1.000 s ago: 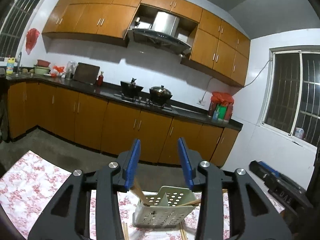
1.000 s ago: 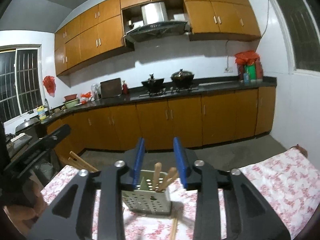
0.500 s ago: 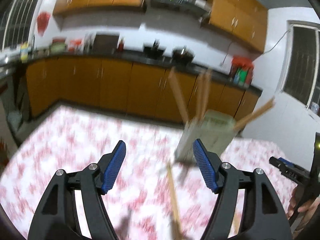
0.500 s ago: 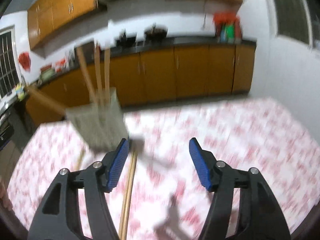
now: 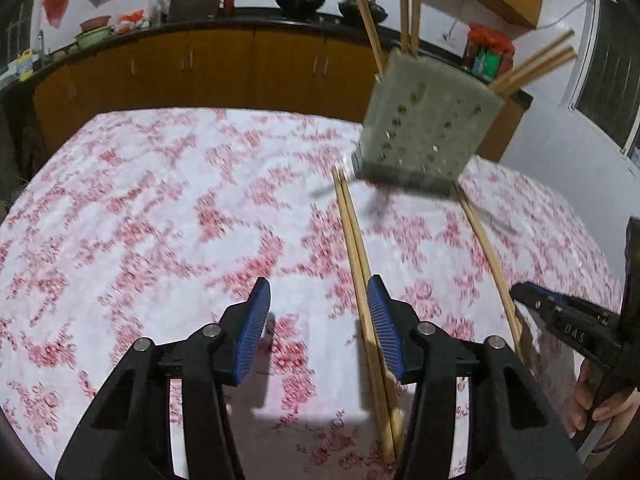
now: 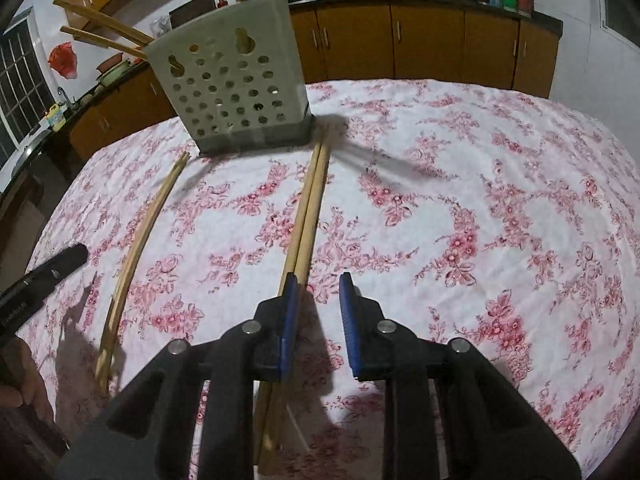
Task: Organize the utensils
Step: 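Lower the right tool and grasp a wooden chopstick on the cloth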
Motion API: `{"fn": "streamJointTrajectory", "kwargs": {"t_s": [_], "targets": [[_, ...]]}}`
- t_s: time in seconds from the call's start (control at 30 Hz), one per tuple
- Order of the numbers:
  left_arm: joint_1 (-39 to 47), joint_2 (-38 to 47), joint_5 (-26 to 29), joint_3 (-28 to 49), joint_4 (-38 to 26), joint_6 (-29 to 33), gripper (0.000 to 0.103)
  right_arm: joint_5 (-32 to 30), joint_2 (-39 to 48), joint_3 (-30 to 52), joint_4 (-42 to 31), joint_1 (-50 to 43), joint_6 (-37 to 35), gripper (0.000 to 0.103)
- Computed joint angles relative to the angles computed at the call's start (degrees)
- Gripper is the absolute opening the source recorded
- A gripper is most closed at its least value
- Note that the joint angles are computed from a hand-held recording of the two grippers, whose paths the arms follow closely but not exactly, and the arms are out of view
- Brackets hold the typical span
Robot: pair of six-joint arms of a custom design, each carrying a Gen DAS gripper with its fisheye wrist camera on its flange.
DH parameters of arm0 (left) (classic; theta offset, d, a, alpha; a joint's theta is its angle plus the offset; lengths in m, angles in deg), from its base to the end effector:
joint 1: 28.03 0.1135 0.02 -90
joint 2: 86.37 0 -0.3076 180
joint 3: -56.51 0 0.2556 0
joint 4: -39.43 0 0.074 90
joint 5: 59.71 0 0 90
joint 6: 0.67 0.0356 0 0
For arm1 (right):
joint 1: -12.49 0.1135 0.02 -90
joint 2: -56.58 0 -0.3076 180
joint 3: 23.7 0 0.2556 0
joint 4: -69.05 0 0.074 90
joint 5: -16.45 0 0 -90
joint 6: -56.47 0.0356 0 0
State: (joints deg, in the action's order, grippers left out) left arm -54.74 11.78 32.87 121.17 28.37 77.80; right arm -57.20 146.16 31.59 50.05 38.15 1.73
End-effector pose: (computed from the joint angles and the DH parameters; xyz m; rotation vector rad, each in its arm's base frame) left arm 0.3163 -0.1609 0.2001 0.3365 2.3555 -0.3770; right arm 0.2690 0.1181 0.1904 0.3212 2.4304 0.1086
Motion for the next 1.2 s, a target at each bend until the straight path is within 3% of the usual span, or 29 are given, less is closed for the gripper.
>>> {"fn": "streamJointTrajectory", "kwargs": {"t_s": [0.2,0.3,0.47,0.83,1.1,1.2], "targets": [[-1.07,1.45,0.89,-0.18,-0.60,0.70,0.039,-1.41,-0.02,0.01,0.22,-0.02,-1.36,0.018],[-1.33,1.88,1.11,-0.10,-1.00,0.79,0.035,4.27,1.44,1.64,-2.70,1.89,-1.49,0.009],[-1.54,2.18,1.79,-0.10,-1.50,0.99,0.031,5.45,0.49,1.03,-3.76,-0.82,1.59,0.008],[-2.57,2.88,1.94,0.48,-2.50,2.33,0.022,5.67,-1.07,-0.89,-3.24,-2.28,0.40,0.008],[-4.67,3.55,-2.91,1.20,-2.88,4.03,0.020,6.02,-1.12,-0.96,-3.15,-1.38,-0.04,0.012],[-4.11,3.96,-3.39,1.68,-2.89,3.98,0.009,6.34,-0.87,-1.13,-2.50,-0.48,-0.70,0.012]]}}
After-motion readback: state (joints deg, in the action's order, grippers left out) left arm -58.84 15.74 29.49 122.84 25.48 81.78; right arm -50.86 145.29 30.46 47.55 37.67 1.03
